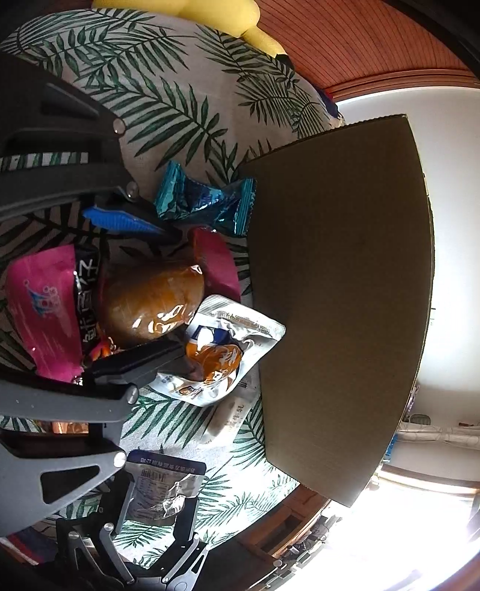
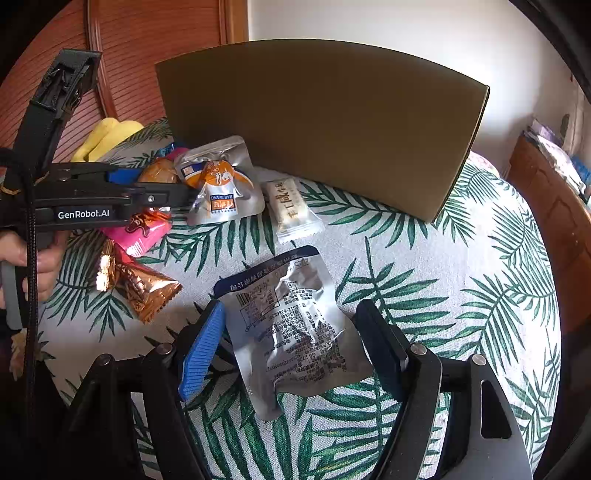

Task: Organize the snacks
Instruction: 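Grasp the pink-and-brown snack bag with the left tool while the right tool grasps the silver packet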

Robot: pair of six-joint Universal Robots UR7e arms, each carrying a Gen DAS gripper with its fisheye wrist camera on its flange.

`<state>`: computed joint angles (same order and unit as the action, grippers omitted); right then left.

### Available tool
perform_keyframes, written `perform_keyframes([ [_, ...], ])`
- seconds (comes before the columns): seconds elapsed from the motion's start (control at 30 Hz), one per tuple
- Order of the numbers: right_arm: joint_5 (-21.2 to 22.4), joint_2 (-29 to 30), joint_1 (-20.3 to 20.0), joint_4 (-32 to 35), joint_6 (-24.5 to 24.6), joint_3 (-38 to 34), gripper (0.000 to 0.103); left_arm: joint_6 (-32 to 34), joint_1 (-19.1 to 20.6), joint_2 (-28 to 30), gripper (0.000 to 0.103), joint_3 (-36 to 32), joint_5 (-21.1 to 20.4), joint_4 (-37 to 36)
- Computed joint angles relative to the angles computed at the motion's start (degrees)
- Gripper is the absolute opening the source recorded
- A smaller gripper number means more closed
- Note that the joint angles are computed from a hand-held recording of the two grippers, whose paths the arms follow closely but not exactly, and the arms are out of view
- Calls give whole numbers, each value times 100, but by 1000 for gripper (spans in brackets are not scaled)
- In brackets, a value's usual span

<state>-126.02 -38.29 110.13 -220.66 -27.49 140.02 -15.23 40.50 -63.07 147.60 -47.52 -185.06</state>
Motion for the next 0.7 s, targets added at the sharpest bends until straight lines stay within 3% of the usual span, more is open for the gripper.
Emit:
perform_keyframes([
  [0.17, 0, 11, 3, -8, 6, -4, 76, 111, -77, -70, 40, 112, -12, 42],
  [0.33, 16, -4, -20, -26, -12, 5, 76, 48, -123, -275, 39, 258, -99, 108],
  [0.7, 9, 1, -9, -28, -4, 6, 76, -197, -429, -743, 39, 620, 143, 198],
])
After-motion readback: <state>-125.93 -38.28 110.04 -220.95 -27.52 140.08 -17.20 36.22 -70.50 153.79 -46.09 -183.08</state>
